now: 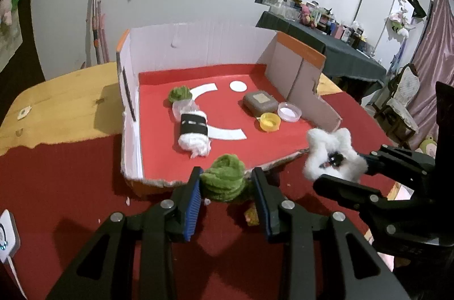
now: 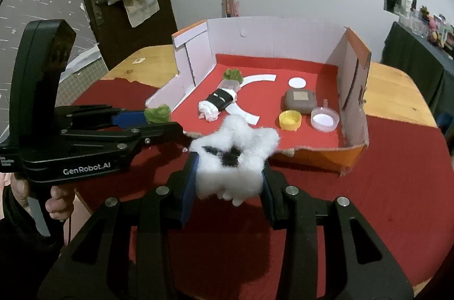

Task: Organize objects
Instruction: 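Carry the green ball and white star toward the box with both grippers, then lower the green ball and white star into the box with both grippers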

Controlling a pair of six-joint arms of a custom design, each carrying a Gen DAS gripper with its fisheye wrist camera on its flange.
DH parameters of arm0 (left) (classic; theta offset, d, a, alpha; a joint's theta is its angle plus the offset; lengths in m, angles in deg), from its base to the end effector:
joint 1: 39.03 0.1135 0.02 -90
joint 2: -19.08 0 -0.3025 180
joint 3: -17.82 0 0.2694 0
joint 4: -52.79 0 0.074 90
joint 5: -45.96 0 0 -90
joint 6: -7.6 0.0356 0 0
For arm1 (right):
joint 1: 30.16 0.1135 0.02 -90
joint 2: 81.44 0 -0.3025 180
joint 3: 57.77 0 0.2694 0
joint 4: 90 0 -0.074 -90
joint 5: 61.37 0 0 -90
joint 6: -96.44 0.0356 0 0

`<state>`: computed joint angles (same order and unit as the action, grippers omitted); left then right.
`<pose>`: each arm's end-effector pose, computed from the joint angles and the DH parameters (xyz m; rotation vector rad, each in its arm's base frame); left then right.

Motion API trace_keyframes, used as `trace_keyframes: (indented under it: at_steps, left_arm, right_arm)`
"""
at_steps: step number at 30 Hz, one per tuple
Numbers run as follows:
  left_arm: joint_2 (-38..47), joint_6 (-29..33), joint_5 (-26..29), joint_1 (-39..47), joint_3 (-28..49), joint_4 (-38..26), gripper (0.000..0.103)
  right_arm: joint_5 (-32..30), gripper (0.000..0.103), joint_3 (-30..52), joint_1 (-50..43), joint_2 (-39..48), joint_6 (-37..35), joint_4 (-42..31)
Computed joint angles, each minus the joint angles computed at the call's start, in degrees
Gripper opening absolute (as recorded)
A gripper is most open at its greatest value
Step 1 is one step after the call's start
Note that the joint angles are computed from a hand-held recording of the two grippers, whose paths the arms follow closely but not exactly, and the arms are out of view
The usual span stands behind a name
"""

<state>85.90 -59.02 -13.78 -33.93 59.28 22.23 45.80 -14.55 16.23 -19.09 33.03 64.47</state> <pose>0.2039 0.0002 0.1894 0.5794 2.3452 -0.4494 0.1531 0.1455 0.2172 -0.2548 2.3114 0.2948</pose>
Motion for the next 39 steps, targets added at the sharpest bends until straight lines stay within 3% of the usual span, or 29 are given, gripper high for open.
trace_keyframes:
  at_steps: [13,21,39]
  left_arm:
    - [4.8,-2.7,-2.7,-4.2,3.1,3.1,0.036]
    - [9.7,-3.6,-3.4,-5.9,6.0,4.3,0.036]
    - [20.5,-1.7,-4.3,-8.3,12.1,2.2,0.036]
  right_arm:
    - [-5.1,0.037,2.6,-6.6,2.0,-5.0,1.2]
    - [-11.7,0.037,4.6,-12.3,6.0,-7.9,2.4]
    - [-20.6,0.037,9.0,-20.1,17.7,-11.2,4.8]
